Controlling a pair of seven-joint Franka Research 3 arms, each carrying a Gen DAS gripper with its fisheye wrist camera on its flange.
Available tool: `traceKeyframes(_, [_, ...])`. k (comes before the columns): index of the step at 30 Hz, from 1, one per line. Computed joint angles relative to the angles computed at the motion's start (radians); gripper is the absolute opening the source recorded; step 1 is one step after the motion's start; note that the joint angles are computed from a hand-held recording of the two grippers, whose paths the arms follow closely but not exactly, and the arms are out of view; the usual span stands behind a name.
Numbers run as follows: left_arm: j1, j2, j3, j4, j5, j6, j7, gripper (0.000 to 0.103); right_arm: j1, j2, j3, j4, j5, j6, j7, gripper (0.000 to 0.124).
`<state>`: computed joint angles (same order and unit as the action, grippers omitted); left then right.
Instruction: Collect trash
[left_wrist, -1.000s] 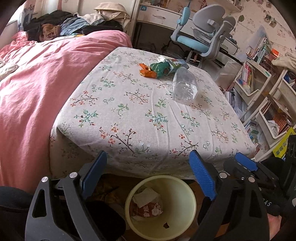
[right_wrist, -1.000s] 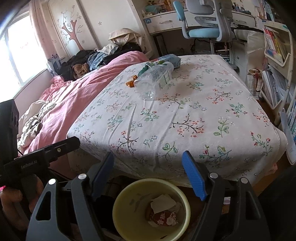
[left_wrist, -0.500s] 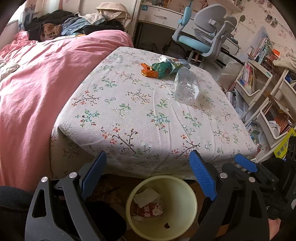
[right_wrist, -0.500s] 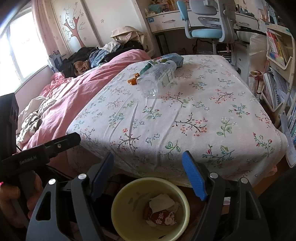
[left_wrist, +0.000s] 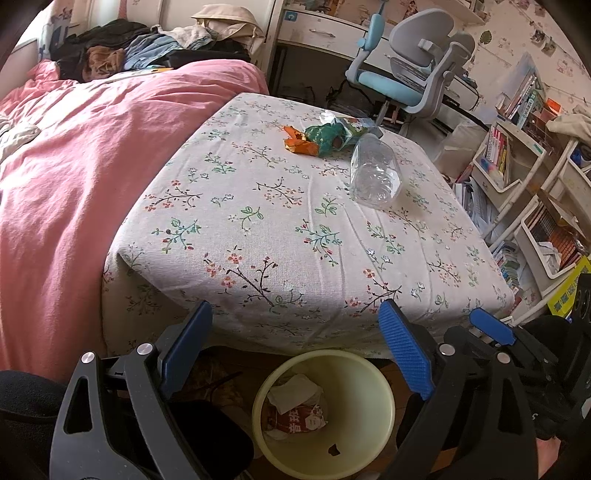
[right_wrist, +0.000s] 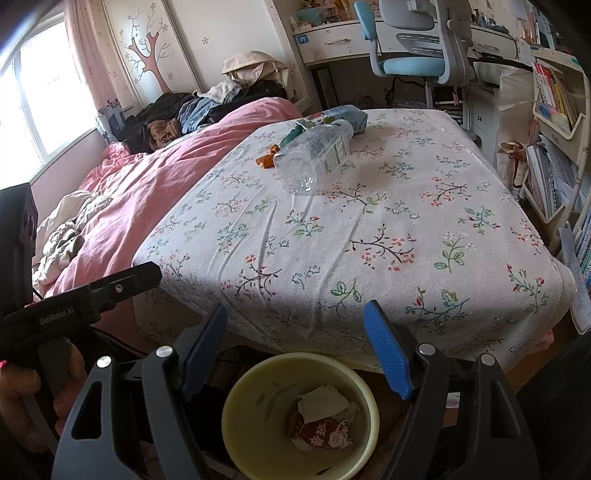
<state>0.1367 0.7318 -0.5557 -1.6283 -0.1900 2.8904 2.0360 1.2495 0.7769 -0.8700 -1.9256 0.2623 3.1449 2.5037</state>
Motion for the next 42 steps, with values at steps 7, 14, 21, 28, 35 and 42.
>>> traceKeyframes(7, [0.000, 0.000, 0.001, 0.001, 0.003, -0.002, -0.002, 0.089, -0.003, 0.001, 0.002, 0.004, -0.002, -0.002, -0.003, 0.073])
traceKeyframes(14, [0.000, 0.003, 0.002, 0.005, 0.003, -0.004, 0.000, 0.090, -0.003, 0.001, 0.002, 0.003, -0.005, -0.002, -0.004, 0.073])
traceKeyframes(21, [-0.001, 0.001, 0.002, 0.003, 0.003, -0.002, -0.002, 0.090, -0.002, 0.001, 0.001, 0.004, -0.008, -0.004, -0.001, 0.073])
traceKeyframes(28, [0.003, 0.006, -0.003, 0.009, -0.001, -0.006, -0.001, 0.090, -0.002, 0.001, 0.001, 0.005, -0.011, -0.005, 0.004, 0.073])
traceKeyframes(35, [-0.024, 0.075, 0.023, 0.157, -0.040, -0.065, -0.064, 0.090, -0.008, -0.009, -0.007, 0.000, 0.022, 0.031, -0.006, 0.077])
traceKeyframes(42, [-0.131, 0.200, 0.103, 0.451, -0.006, -0.187, -0.111, 0.090, -0.103, -0.012, 0.015, 0.071, 0.045, 0.024, -0.074, 0.081])
